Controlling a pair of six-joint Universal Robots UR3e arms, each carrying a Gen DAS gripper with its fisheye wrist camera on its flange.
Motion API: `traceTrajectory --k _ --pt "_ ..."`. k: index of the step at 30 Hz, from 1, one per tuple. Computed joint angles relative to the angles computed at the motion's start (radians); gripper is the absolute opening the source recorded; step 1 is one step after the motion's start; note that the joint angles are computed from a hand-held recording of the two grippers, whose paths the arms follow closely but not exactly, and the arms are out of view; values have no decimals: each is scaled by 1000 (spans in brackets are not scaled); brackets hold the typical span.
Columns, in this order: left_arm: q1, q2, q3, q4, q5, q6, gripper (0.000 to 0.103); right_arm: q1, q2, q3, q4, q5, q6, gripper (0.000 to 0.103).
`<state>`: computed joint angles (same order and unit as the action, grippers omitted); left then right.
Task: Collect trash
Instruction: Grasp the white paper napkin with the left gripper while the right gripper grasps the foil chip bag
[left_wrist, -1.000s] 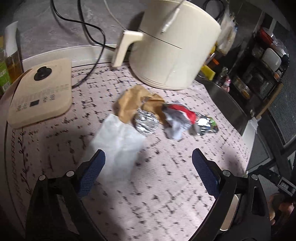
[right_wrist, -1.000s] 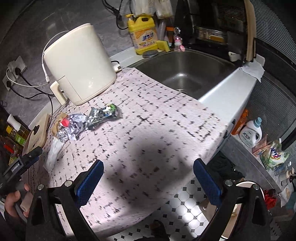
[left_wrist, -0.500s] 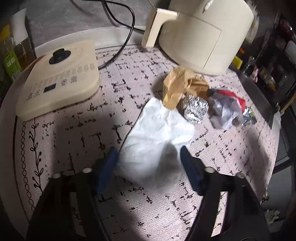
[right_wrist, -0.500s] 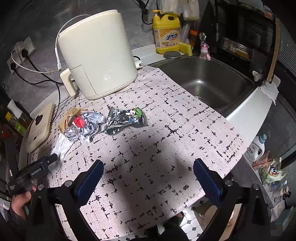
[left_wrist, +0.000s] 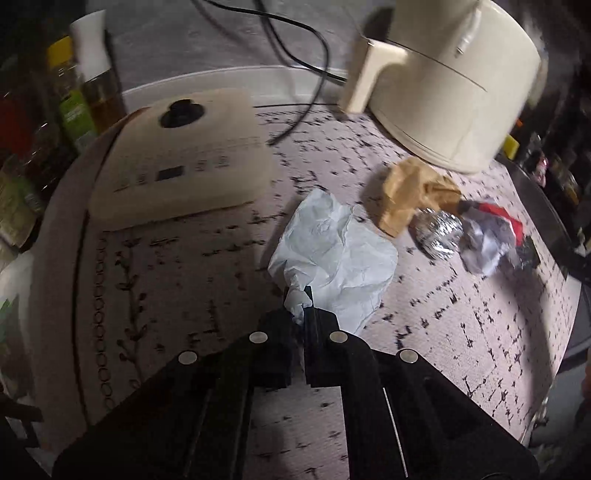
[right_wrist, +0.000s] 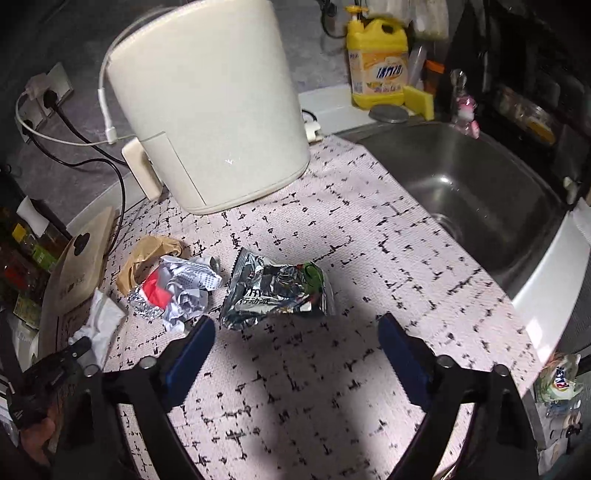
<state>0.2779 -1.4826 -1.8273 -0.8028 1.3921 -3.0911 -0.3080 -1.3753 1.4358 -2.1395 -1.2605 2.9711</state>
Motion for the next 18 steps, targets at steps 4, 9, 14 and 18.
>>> traceTrajectory --k 4,9,14,18 --pt "49 70 -38 -22 -20 14 5 15 102 -74 1 -4 10 75" --pt "95 146 -70 -70 -32 26 5 28 224 -164 44 -13 39 41" --pt "147 211 -98 -107 -54 59 5 43 213 -138 46 33 2 10" --pt "170 241 -114 -113 -88 78 5 36 144 -62 26 40 7 6"
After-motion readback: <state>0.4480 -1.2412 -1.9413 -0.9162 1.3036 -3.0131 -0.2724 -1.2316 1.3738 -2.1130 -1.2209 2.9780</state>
